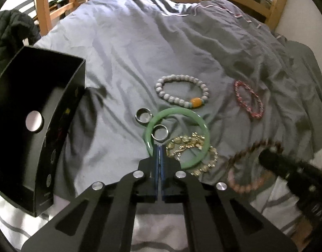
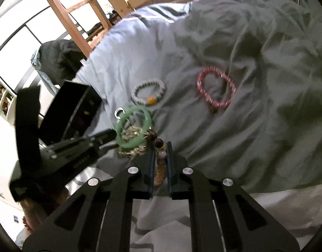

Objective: Organize jewelry

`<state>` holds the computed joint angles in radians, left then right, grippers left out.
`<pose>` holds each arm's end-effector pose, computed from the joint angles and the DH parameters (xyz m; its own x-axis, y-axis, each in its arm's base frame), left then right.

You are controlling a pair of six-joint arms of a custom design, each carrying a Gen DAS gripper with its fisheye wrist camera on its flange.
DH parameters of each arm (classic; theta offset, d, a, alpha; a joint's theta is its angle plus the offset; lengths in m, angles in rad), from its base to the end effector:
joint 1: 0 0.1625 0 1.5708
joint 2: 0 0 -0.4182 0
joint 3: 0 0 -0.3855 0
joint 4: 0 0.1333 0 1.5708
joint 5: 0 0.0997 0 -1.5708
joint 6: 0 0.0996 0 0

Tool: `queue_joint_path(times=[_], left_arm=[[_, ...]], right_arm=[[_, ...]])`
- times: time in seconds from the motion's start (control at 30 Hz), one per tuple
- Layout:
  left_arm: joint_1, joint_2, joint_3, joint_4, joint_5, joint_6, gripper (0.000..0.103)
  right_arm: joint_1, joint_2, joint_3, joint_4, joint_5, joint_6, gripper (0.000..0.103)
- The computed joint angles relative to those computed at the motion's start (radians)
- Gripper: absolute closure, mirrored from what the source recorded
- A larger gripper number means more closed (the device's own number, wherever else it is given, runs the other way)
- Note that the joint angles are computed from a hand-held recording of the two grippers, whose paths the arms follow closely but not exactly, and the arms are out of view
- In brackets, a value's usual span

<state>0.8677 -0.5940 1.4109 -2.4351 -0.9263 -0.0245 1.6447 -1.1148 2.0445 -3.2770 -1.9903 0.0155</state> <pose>-0.3142 -0.6694 0.0407 -0.6439 0.4764 -0.5988 0.6303 0.7739 -0.0621 0.1331 -0.5412 0.2340 -0.9326 0.2282 0.2797 -0.0382 0.7080 -0.7052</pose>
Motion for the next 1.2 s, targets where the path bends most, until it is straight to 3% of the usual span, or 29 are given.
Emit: queue_joint_path(times=[0.3, 0.33, 0.4, 0.43, 0.47, 0.5, 0.53, 0.7, 0.77, 0.87, 1.2], left_arm=[[0.009, -0.005, -0.006, 0.044, -0.054, -0.036, 0.102], [0.012, -0.001, -0.008, 0.035, -0.049, -0.045, 0.098], [0.015, 0.008, -0.016, 0.025, -0.036, -0.053, 0.074], [0.014, 0.017, -0.022, 0.016, -0.015, -0.059, 0.034], [0.009, 0.025, -0.011, -0.035, 0.024, -0.048, 0.013], [0.004, 0.031, -0.001, -0.081, 0.059, -0.038, 0.012], [0.007, 0.041, -0.008, -0.084, 0.057, -0.028, 0.013], [0.018, 0.067, -0.048, -0.001, 0.058, -0.05, 0.06], [0.016, 0.061, -0.057, 0.017, 0.061, -0.063, 0.085], [0.027, 0.043, -0.062, 0.025, 0.024, -0.083, 0.094], [0.021, -0.019, -0.006, -0.019, -0.017, -0.085, 0.095]], right_arm=[[0.007, -0.034, 0.03, 0.002, 0.003, 0.012, 0.093], [0.004, -0.033, 0.031, 0.005, 0.008, 0.014, 0.093], [-0.001, -0.029, 0.034, 0.003, 0.018, 0.012, 0.092], [-0.003, -0.027, 0.033, 0.003, 0.022, 0.011, 0.093], [-0.003, -0.025, 0.033, 0.003, 0.024, 0.01, 0.093], [-0.005, -0.022, 0.031, 0.003, 0.027, 0.01, 0.093], [-0.008, -0.019, 0.03, 0.002, 0.03, 0.011, 0.093], [-0.015, -0.014, 0.028, -0.002, 0.039, 0.021, 0.092], [-0.015, -0.014, 0.028, -0.004, 0.035, 0.023, 0.092], [-0.01, -0.015, 0.029, -0.004, 0.03, 0.022, 0.092], [-0.001, -0.026, 0.041, -0.021, 0.024, 0.016, 0.092]])
